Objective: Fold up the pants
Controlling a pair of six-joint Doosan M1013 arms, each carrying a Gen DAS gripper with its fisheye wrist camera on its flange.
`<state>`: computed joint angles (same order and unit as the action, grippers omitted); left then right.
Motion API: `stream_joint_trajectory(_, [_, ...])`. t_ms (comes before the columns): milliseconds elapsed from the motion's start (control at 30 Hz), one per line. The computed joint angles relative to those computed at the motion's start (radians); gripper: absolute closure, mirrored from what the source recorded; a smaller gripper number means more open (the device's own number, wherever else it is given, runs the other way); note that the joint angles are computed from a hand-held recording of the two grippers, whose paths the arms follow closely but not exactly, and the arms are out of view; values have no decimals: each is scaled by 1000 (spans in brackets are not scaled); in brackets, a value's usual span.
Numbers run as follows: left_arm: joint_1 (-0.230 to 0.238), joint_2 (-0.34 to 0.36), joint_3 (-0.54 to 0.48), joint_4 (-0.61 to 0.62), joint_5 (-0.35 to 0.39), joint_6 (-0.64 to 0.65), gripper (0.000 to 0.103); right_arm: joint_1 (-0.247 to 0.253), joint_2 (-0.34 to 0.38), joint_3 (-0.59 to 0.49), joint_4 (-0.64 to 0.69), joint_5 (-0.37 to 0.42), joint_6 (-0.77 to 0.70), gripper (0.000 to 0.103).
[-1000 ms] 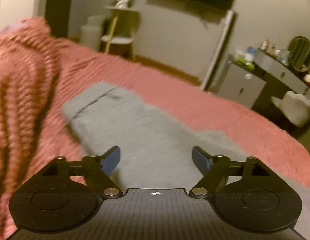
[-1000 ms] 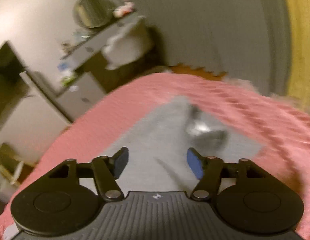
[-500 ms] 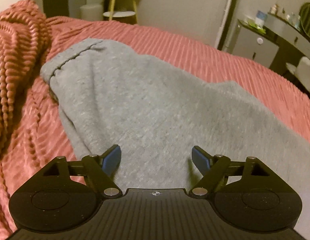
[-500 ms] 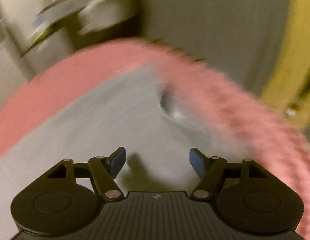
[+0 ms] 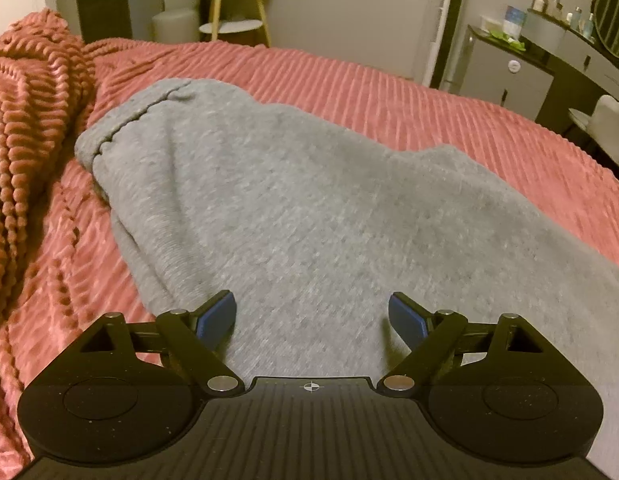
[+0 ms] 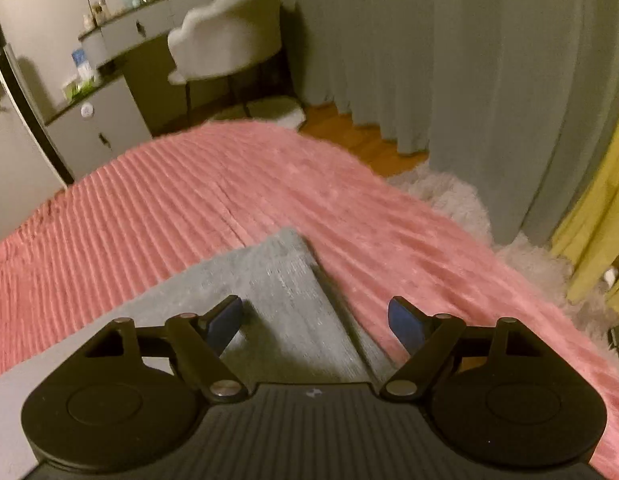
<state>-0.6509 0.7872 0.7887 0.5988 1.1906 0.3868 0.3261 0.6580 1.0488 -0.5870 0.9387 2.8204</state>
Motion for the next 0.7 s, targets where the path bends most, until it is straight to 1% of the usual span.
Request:
stream_joint_trajectory(33, [0,6,-10,0,9,7,14,-3,-2,8,14,-39,-26,73])
stream_joint_trajectory(67, [-1,11,-21,-1,17,17,13,3,4,-4,-3,-26,-52,83])
stream_joint_trajectory(100, [-1,17,-32,-2,26,27,13,14,11,-20,-40,-7,-77,88])
stream_joint_trajectory(133, [-2,23,-42,-3,36,35,13,21,13,-24,-72,-6,-86,98])
stream_joint_trajectory(167, [-3,29,-53,-4,46,40,13,30,13,-27,-109,-1,-79,98])
stream_joint_trajectory(200, [-3,31,-59,-8,50,43,13,34,9,-23,-145,-16,-61,98])
stream_joint_trajectory(300, [-3,33,-68,-12,49,38,13,42,5,-34,-250,-27,14,99])
stream_joint_trajectory(367, [-4,29,-64,-5,40,26,13,42,10,-52,-278,-24,34,99])
stream_joint_trajectory(433, [-6,25,-60,6,38,11,12,38,36,-90,-289,13,14,99])
stream_joint_trajectory(467, [-7,24,-59,12,39,5,12,38,58,-119,-293,57,-4,99])
stream_joint_trajectory(500, [-8,23,-58,18,44,0,12,37,87,-160,-289,119,-59,99])
stream_joint_trajectory(533, [-8,24,-60,24,52,-3,12,39,120,-203,-295,198,-112,99])
stream_joint_trajectory(567, [-9,24,-61,31,60,-7,12,37,143,-237,-279,262,-151,97])
stream_joint_trajectory(600, [-9,21,-58,41,64,-13,12,30,155,-259,-226,306,-166,95])
stream_joint_trajectory(633, [-9,16,-49,50,60,-19,12,25,151,-257,-184,328,-129,88])
stream_joint_trajectory(667, [-9,11,-39,56,54,-24,10,28,127,-216,-193,298,-51,84])
stream_joint_trajectory(700, [-8,6,-30,59,45,-32,10,38,95,-161,-229,246,33,83])
